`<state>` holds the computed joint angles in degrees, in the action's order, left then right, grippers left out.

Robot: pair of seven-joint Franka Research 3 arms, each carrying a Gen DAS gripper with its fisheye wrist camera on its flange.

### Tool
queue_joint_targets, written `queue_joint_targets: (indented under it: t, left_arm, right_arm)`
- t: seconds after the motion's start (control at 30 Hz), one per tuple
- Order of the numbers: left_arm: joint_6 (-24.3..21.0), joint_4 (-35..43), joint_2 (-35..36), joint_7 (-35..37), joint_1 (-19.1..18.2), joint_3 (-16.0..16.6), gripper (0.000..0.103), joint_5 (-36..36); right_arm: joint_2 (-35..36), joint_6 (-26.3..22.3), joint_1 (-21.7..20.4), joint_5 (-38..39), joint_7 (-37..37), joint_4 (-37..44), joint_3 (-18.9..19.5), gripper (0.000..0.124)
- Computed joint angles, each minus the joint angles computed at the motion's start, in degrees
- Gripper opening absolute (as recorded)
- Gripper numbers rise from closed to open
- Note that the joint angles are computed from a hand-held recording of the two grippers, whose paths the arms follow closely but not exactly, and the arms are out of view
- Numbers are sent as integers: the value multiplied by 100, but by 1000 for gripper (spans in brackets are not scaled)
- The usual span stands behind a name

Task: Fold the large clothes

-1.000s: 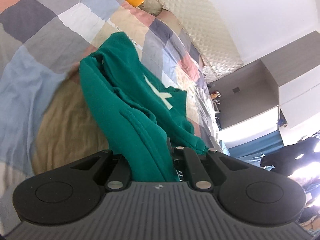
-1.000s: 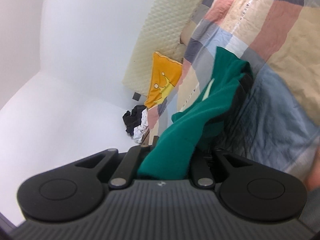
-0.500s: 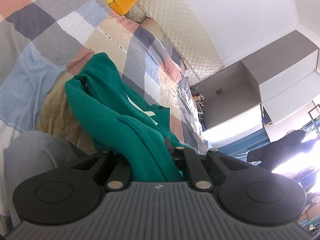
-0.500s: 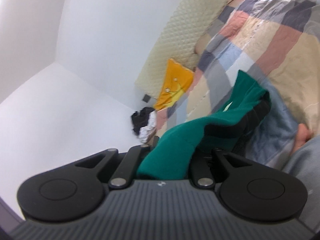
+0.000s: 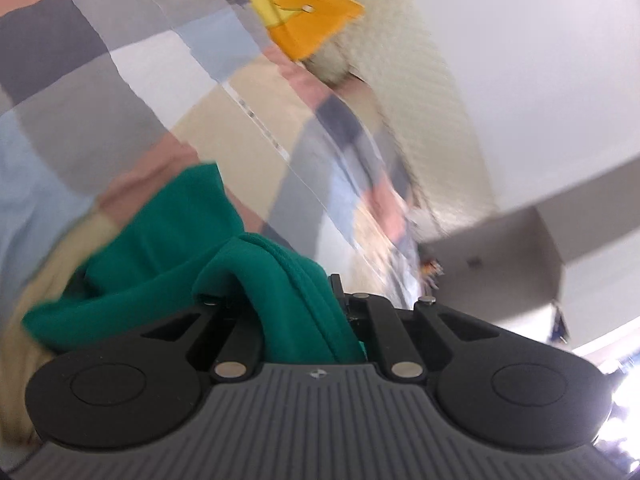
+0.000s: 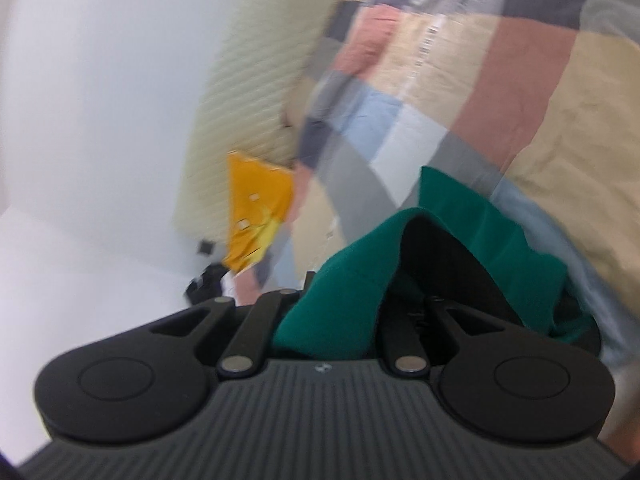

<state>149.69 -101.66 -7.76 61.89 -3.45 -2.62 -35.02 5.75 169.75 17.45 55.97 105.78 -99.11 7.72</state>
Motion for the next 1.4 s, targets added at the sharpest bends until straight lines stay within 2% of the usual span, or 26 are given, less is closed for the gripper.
queue_joint_targets:
  t: [0.1,0.17,0.23,0.33,0.43,0.53,0.7,0.77,1.03,1.1,1.13,1.17,1.2,1.23,1.27,1.3,1.4]
  left_arm:
    - [121,793,917,-538,127,-139,9,559]
    - [134,1283,1459,-801,225,-243,9,956]
    - [245,1684,1980,-1051,316,-360,9,1105]
    - [465,2035,2580,-674,644,-742,10,713]
    - [433,2299,3006,-554,821,-951,10,837]
    - [512,2266,3161,-358,971,-1138,10,885]
    - [800,2295,3415,-97,1160,-1365,10,803]
    - [839,2328,3502,-111,1153,-1356,10,895]
    - [985,2160,3419,2,1210,-1455,10,1038]
    - [1073,2036,3307,76,1235,-1501,10,998]
    - [1064,2021,3281,113,1244,-1516,16,987]
    - [1029,2023,3261,202,1275,-1558,21,948]
    - [985,2018,3234,383,1340,-1647,37,855]
    - [978,2008,3212,625,1411,-1755,53,719]
    - [992,1944,3146,869,1485,-1861,57,538]
    - [977,1880,3072,1056,1541,-1941,60,336]
    - [1056,1567,2711,1663,1613,-2094,73,-285]
  right_arm:
    - [694,-160,44,-886,916,662,-192,14]
    - [998,-194,-25,-1078,1131,925,-149,14]
    - [1331,-233,-158,-1126,1077,1206,-29,14]
    - [1693,-271,-359,-1160,833,1424,153,14]
    - [2039,-433,-608,-958,424,1670,397,15]
    - [2446,-700,-640,-976,544,2073,383,15]
    - [3491,-1319,-617,-1332,930,3363,313,15]
    - [3716,-1383,-679,-1325,996,3602,413,15]
    - [3645,-1381,-867,-1111,830,3492,657,15]
    - [3496,-1271,-924,-947,687,3297,744,21]
    - [3398,-1218,-949,-877,565,3189,780,24]
    - [3328,-1178,-965,-816,454,3121,803,32]
    - [3213,-1086,-1018,-678,252,2988,884,49]
    - [3110,-963,-1083,-489,6,2864,989,58]
    - [2989,-797,-1167,-231,-323,2716,1132,73]
    - [2852,-629,-1260,56,-702,2558,1274,83]
    - [2439,-298,-1411,706,-1684,2147,1440,83]
